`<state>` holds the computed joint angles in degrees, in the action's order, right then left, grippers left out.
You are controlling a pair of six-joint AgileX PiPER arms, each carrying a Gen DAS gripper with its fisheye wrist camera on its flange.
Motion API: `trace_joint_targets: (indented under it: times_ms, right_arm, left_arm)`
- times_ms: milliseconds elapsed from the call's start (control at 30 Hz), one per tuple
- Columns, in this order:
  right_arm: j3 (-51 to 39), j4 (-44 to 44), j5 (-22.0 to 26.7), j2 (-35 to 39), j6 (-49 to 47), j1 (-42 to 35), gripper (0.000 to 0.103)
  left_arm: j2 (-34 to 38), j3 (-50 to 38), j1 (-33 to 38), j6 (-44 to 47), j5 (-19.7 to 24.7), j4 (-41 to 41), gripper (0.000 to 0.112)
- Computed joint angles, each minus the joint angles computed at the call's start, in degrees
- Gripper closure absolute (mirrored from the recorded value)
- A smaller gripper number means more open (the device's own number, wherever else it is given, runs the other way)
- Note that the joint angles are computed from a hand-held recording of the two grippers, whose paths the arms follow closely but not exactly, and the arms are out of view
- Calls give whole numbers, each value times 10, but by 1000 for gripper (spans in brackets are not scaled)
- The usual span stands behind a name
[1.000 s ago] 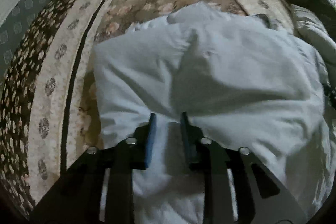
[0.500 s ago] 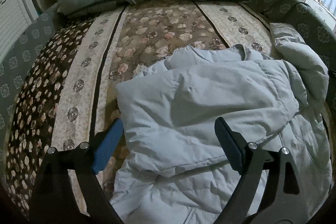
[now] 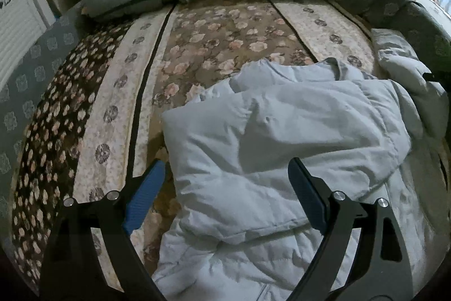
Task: Fold large clothes
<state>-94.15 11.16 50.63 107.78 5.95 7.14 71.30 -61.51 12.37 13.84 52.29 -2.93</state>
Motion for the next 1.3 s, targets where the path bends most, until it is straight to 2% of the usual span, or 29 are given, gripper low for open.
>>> trace_joint_targets:
  times_ms: [33,67,100,200,333,367,433,500,567,600,633,733,767,800,867,967,1100,1133,1167,1200,1233,1267,1300]
  right_arm:
    - [20,6,-26,-10,-15,3,55]
    - [37,-10,-48,-22,-10,10,71]
    - [46,-50,-56,-31,19,26,78]
    - [76,-138,-64,-72,66,62,87]
    - [124,-192,-67,-164,102,91,97]
    - [129,-196,-68,-183,111,97,103]
    - [132,-181,-67,-222,108,114,103]
    - [103,-195,-34,-235,115,153,103]
    - [56,-239,20,-210,147,189,103]
    - [33,-272,46,-191,174,193,100]
    - [25,-281,52,-179,178,186,99]
    - [-4,-220,78,-138,141,142,99]
    - [-12,-213,88,-121,133,128,91]
    - [-4,-217,86,-118,136,124,58]
    - [21,-229,65,-115,153,109,16]
    - [61,-179,3,-120,148,72,16]
    - [55,-51,-18,-60,92,15,16]
    - [69,-30,-39,-58,80,10,18]
    - [88,-17,-72,-61,68,10,32]
    - [116,-26,-123,-71,62,19,54]
    - [131,-58,-151,-79,78,32,64]
    - [149,-101,-183,-90,106,47,79]
    - [158,-120,-197,-97,122,56,84]
  left_arm:
    - [1,0,5,7,4,-11,24]
    - [0,3,5,11,4,-14,24]
    - [-4,8,0,9,2,-5,24]
    - [-21,22,-14,-9,-4,28,24]
    - [-44,9,13,29,22,-7,24]
    - [-51,4,18,35,29,-11,24]
    - [-65,-9,29,48,42,-16,24]
    - [-75,-24,53,70,61,-42,24]
    - [-82,-35,88,101,84,-74,24]
    - [-85,-37,98,110,91,-80,24]
    - [-91,-36,109,118,96,-83,24]
    - [-98,-31,145,153,105,-99,23]
    - [-96,-28,154,164,101,-101,21]
    - [-92,-25,156,167,92,-98,20]
    - [-76,-20,153,158,72,-85,20]
    - [-48,-17,151,157,46,-98,20]
    - [-12,-9,119,121,0,-93,20]
    - [-2,-8,107,105,-9,-86,20]
    - [5,-6,95,90,-14,-79,20]
    - [7,-5,89,85,-15,-77,20]
    - [6,0,83,83,-20,-78,20]
    - [4,5,77,80,-23,-76,20]
    - [0,13,71,75,-29,-69,20]
